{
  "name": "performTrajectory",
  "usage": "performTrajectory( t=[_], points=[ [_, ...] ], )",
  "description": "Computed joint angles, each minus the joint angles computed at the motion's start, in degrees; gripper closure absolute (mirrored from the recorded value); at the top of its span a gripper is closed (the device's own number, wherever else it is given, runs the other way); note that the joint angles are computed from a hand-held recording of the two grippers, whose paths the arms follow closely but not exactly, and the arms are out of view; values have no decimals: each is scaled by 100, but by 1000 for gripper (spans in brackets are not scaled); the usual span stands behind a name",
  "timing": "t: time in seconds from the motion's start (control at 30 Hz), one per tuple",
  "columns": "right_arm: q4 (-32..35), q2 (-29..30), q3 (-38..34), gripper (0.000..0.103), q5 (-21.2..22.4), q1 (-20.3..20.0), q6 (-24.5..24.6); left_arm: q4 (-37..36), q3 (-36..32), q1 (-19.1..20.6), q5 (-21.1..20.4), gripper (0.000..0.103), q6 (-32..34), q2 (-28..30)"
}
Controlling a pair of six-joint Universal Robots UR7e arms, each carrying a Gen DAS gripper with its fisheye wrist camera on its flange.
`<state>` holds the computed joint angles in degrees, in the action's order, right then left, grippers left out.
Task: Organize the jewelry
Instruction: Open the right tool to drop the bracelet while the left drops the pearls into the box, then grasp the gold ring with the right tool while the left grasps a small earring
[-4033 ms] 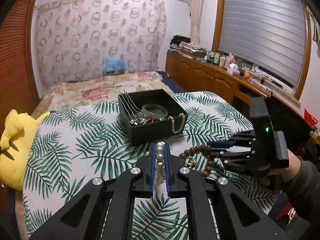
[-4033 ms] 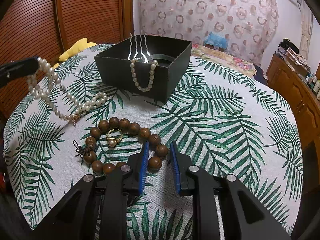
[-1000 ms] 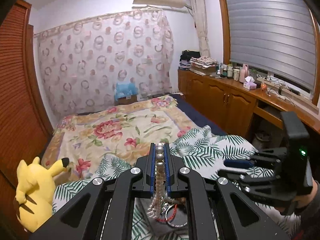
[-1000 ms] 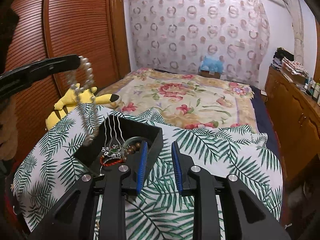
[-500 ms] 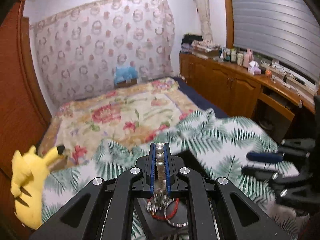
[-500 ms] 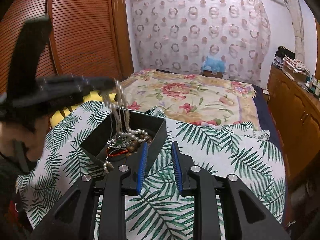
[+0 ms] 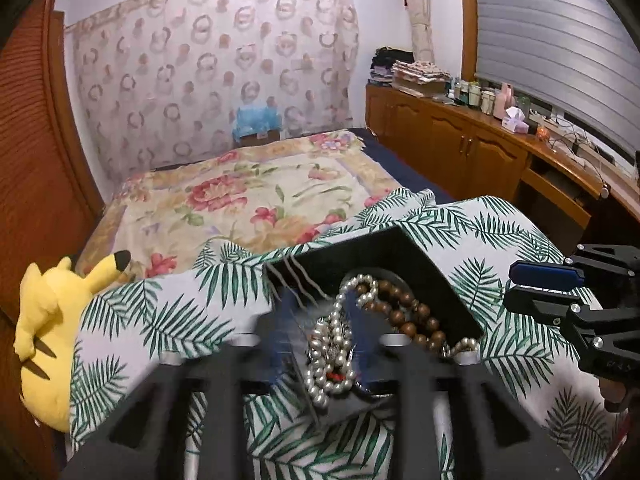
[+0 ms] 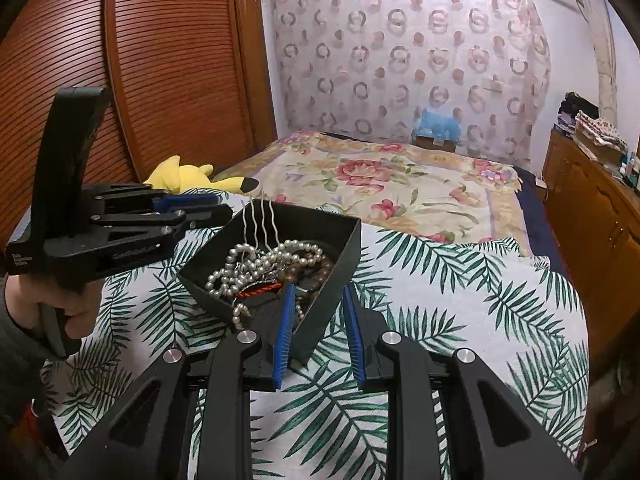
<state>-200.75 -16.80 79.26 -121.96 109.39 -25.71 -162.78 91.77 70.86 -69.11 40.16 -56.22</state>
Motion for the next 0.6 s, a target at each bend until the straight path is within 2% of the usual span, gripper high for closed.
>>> performTrajectory(
  t=[0.07, 0.13, 0.33, 0.6],
  points=[
    [-71, 0, 72, 76, 14, 8, 11, -70, 161, 17, -51, 58, 21, -124],
    [-146, 1, 152, 76, 28, 14, 10, -96, 289, 21, -58, 43, 37, -222],
    [-330, 71, 285, 76, -61, 78, -101, -265, 760, 3, -140, 21, 106, -539],
    [-413, 72, 577, 76, -27, 128, 1, -164, 1074, 17, -171, 17, -10, -785]
  ],
)
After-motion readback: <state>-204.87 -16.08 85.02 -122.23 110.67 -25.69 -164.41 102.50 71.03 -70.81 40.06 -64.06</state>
